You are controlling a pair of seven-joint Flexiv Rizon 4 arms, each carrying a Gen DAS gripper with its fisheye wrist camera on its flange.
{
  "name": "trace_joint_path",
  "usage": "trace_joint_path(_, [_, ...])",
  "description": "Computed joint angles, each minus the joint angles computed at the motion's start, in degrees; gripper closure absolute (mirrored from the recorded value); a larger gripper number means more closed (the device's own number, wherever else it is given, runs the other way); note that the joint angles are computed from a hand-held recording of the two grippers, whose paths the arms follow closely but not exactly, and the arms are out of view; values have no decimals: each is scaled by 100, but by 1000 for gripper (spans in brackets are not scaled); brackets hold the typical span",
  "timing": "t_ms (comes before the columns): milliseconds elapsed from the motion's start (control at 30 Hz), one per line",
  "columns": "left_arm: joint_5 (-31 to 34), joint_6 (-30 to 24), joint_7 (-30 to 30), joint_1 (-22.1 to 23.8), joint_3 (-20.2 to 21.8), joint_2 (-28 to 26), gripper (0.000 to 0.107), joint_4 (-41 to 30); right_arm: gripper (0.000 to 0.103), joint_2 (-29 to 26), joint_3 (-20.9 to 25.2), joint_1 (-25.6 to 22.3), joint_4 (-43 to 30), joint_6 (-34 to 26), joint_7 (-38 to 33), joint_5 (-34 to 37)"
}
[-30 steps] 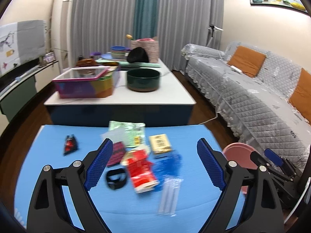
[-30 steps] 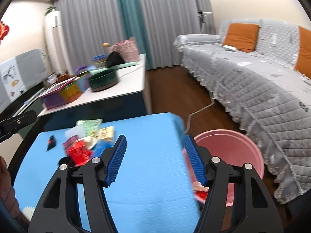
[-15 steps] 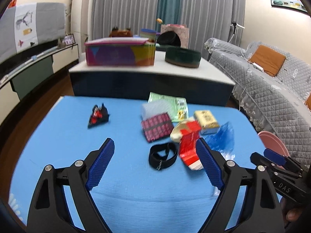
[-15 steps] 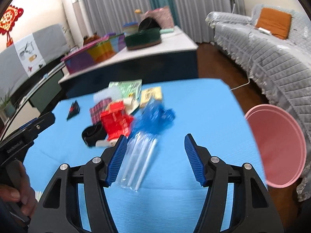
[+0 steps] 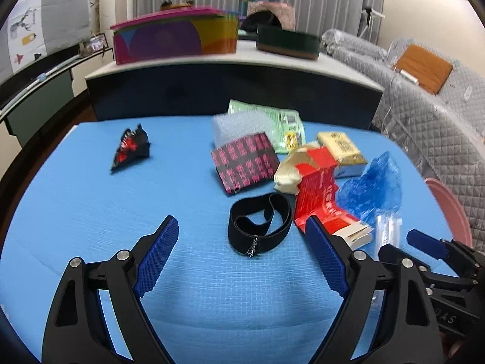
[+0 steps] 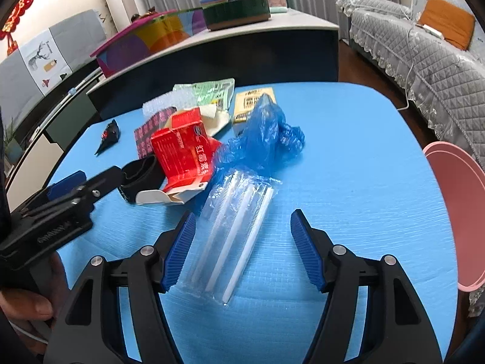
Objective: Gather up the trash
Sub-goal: 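Return both tools to the table toward the straws and black strap, then grasp the clear straw pack with the right tool while the left tool grasps the black strap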
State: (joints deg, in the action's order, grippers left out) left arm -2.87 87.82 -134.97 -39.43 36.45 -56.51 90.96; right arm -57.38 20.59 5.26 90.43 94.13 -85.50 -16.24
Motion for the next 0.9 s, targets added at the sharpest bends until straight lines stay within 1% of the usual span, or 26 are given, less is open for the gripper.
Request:
trace_joint_path(100, [7, -365, 63, 119, -132, -54, 24, -197, 38, -46, -24, 29, -89, -134, 16, 10])
trace_joint_path(233, [200, -643, -18, 360, -380, -97, 24, -438, 38, -86, -53, 64, -189, -252, 7, 77])
trace_joint_path(333, [372, -730, -98, 513, -548, -90, 24, -545, 38, -104, -89, 98, -239, -293, -10, 130])
trace_joint_path(567, [746, -833, -377, 683, -711, -50, 25, -674, 40, -127, -174, 173, -301, -310, -53, 210])
trace_joint_path(700, [911, -887, -465, 774, -824, -19, 31, -717, 43, -126, -179, 173, -305, -306, -71, 239])
trace_joint_path(800, [1002, -910, -527, 838, -891, 6, 37, -733, 51, -114, -171, 160, -296, -310, -89, 249])
trace_joint_path(833, [1025, -930, -550, 853, -906, 12, 41, -738, 56, -112, -165, 153, -293, -311, -99, 251])
trace_joint_path(867, [1046, -928, -567, 882, -941, 24, 47, -733, 60, -105, -155, 146, -286, -315, -107, 253])
trace_joint_path(900, [1060, -931, -569, 919, -986, 35, 50, -733, 62, -102, -125, 120, -281, -323, -130, 250])
